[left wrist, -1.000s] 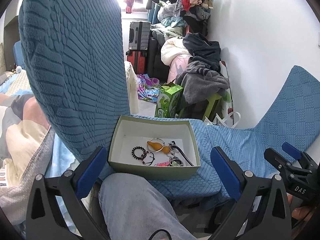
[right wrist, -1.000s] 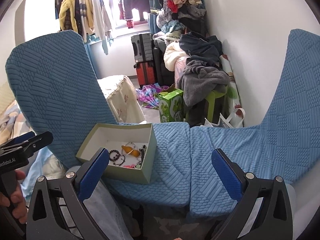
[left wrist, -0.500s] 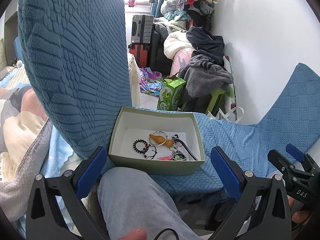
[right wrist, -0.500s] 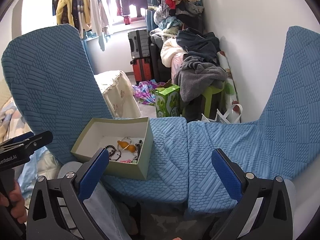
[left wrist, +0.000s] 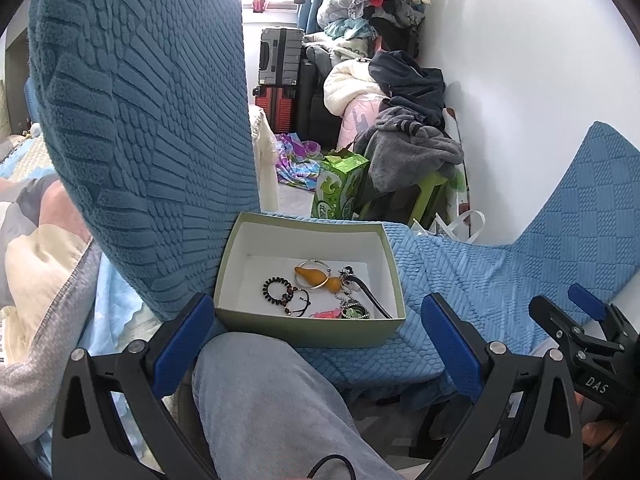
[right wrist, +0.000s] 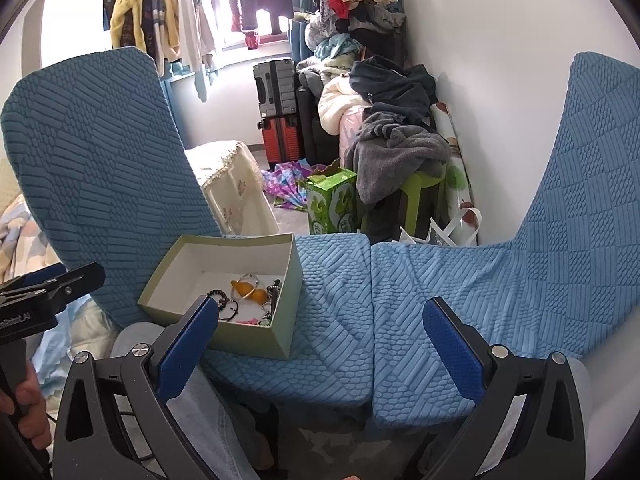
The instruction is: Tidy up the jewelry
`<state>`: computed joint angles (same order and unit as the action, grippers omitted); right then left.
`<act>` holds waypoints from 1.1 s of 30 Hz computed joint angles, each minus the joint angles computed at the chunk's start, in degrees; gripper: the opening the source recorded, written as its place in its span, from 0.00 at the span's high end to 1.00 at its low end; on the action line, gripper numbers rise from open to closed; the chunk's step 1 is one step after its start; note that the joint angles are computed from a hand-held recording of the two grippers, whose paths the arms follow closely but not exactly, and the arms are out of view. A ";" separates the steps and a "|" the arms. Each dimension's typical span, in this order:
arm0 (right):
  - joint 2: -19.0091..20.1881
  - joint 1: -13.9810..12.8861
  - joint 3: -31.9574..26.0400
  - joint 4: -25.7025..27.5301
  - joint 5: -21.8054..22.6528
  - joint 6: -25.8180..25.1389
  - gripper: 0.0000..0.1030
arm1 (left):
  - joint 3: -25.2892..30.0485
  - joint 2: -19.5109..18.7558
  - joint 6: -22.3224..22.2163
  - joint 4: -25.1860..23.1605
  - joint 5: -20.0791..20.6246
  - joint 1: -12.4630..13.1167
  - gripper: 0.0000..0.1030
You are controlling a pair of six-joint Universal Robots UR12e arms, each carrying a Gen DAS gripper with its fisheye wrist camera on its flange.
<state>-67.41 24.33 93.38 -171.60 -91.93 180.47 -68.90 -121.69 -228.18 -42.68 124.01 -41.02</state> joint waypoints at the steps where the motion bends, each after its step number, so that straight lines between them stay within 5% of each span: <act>1: 0.09 -0.02 -0.12 0.17 0.01 -0.01 0.00 | 0.03 0.00 -0.04 -0.07 -0.06 0.00 0.00; 33: -0.04 -0.56 0.18 0.28 0.37 -0.65 0.00 | 0.32 -0.28 0.00 -0.73 -0.21 -0.10 0.00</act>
